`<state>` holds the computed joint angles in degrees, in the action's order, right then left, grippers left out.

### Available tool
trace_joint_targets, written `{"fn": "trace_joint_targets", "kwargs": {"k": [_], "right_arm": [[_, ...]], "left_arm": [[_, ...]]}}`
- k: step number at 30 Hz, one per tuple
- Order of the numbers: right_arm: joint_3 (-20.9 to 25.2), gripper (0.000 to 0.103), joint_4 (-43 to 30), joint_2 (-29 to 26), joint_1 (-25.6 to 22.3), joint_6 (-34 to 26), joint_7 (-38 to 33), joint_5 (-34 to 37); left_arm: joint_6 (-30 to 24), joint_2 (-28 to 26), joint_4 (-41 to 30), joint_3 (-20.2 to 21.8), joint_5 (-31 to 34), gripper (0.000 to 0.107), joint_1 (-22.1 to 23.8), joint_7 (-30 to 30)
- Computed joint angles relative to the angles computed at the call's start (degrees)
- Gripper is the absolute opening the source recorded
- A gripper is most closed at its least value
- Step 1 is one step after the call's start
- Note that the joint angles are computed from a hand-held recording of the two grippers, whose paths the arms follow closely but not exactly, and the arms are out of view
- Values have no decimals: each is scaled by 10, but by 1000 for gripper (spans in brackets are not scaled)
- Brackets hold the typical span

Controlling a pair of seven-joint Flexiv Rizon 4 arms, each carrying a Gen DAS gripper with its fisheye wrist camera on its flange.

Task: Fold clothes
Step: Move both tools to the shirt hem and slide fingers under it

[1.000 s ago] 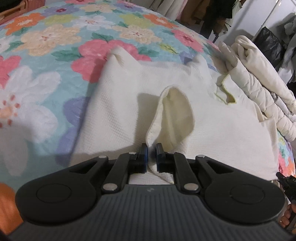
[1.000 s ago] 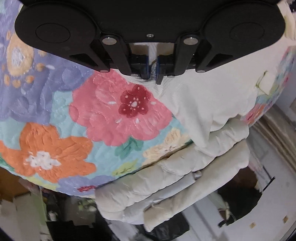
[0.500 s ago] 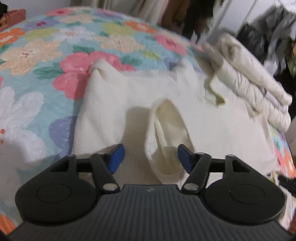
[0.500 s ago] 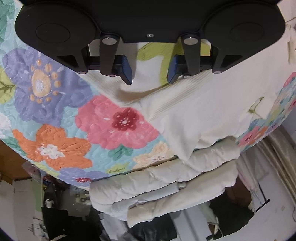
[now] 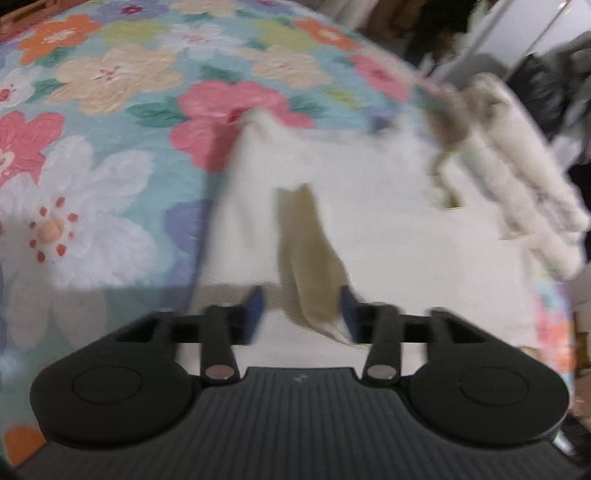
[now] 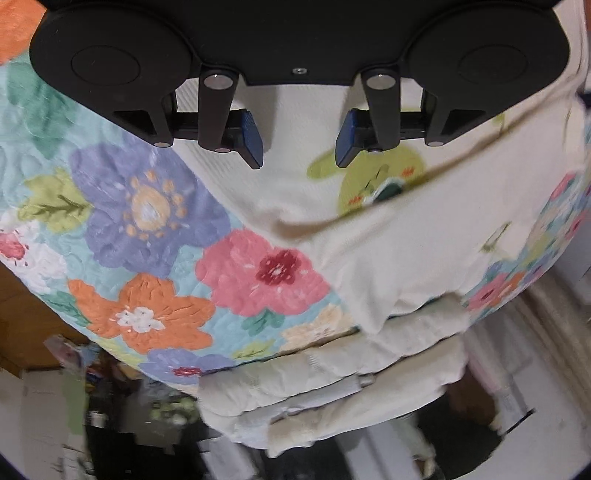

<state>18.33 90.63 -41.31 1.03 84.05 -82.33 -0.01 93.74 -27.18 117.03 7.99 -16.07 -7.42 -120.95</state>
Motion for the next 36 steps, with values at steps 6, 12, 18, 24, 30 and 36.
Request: {"fn": "trace_joint_targets", "kwargs": {"k": [6, 12, 18, 24, 30, 36], "right_arm": [[182, 54, 29, 6, -157, -63, -183, 60], [245, 54, 61, 32, -221, -132, -289, 123], [359, 56, 69, 19, -305, -230, -429, 221], [359, 59, 137, 64, -290, -230, -554, 238], [320, 60, 168, 90, -287, -215, -594, 294], [288, 62, 177, 116, -304, -183, -653, 370]], "left_arm": [[16, 51, 65, 33, 31, 67, -76, -16], [-48, 78, 118, 73, 73, 67, -163, -94], [-59, 109, 141, 132, 150, 67, -240, -218], [-73, 141, 170, 155, 223, 67, -289, -350], [-125, 180, 167, 163, 313, 67, -314, -429], [-212, 198, 157, 127, 336, 80, -282, -437]]}}
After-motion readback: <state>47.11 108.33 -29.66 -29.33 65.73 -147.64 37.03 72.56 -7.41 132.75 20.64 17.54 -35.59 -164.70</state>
